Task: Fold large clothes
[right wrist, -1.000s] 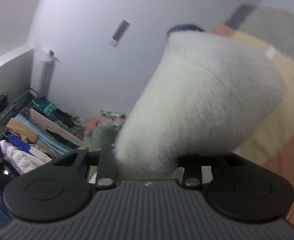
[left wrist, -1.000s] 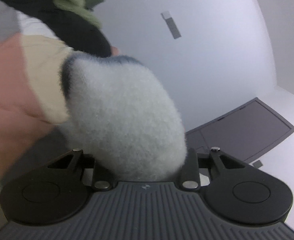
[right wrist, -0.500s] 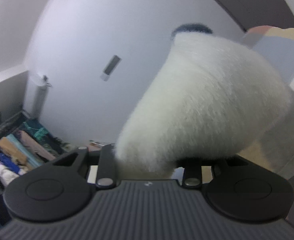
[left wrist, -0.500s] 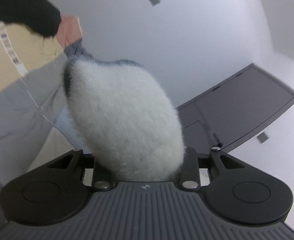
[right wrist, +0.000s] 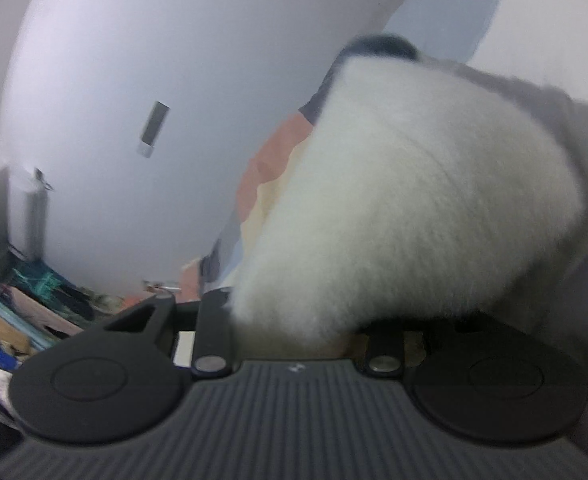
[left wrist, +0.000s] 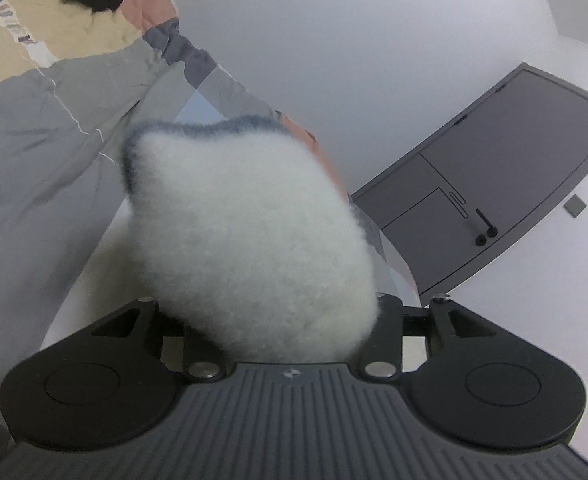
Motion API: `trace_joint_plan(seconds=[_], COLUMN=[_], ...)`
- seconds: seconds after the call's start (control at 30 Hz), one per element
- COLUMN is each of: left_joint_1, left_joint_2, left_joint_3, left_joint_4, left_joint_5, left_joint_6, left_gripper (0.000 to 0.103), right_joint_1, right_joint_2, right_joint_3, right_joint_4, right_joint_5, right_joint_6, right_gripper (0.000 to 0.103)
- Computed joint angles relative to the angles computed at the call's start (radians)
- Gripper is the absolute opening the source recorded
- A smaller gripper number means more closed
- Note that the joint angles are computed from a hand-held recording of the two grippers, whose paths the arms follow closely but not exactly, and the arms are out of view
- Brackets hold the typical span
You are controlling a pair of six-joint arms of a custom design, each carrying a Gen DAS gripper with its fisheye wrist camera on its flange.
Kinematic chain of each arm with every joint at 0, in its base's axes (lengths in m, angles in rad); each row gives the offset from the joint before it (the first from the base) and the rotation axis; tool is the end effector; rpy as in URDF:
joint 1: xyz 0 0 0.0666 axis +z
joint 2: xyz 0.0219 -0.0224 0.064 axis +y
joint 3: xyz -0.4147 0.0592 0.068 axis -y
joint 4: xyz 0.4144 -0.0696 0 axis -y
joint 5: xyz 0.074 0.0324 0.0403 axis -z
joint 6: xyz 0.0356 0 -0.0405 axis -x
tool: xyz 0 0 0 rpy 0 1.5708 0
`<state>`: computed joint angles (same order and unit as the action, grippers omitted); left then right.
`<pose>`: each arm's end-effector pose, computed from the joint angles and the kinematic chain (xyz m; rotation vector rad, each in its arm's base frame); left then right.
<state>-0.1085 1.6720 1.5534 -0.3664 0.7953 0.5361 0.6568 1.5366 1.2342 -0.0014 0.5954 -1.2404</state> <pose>0.6239 -0.0939 0.4410 0.0727 2.1115 -1.2073 0.4638 0.3319 0.3928 0.9294 1.6481 0.7716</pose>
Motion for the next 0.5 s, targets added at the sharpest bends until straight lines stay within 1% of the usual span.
trace_joint_plan(seconds=[0.1, 0.17, 0.2, 0.23, 0.27, 0.3, 0.33, 0.43, 0.5], left_joint_1=[0.006, 0.005, 0.005, 0.008, 0.010, 0.014, 0.020, 0.046, 0.066], left_joint_2=[-0.005, 0.017, 0.016, 0.019, 0.014, 0.011, 0.000, -0.027, -0.054], left_joint_3=[-0.017, 0.013, 0.018, 0.025, 0.030, 0.036, 0.029, 0.005, -0.003], left_joint_4=[0.015, -0.005, -0.021, -0.040, -0.067, -0.105, -0.125, -0.171, -0.233], left_joint_5=[0.013, 0.005, 0.005, 0.013, 0.021, 0.027, 0.031, 0.039, 0.026], left_joint_6=[0.028, 0.022, 0.021, 0.023, 0.019, 0.005, -0.004, -0.035, -0.115], left_gripper=[0.049, 0.050, 0.055, 0.060, 0.074, 0.080, 0.080, 0.080, 0.080], right_joint_1=[0.003, 0.000, 0.001, 0.003, 0.005, 0.010, 0.010, 0.044, 0.076], right_joint_2=[0.001, 0.003, 0.004, 0.005, 0.008, 0.001, -0.008, -0.015, -0.017], right_joint_3=[-0.024, -0.017, -0.011, 0.002, 0.016, 0.013, 0.009, 0.038, 0.067], right_joint_4=[0.033, 0.028, 0.015, -0.009, -0.037, -0.064, -0.090, -0.210, -0.301], right_joint_5=[-0.006, -0.011, -0.009, -0.005, -0.001, 0.002, 0.000, 0.043, 0.080], right_joint_6=[0.012, -0.001, -0.012, -0.025, -0.047, -0.072, -0.099, -0.183, -0.204], right_gripper=[0.043, 0.044, 0.044, 0.046, 0.048, 0.050, 0.051, 0.056, 0.056])
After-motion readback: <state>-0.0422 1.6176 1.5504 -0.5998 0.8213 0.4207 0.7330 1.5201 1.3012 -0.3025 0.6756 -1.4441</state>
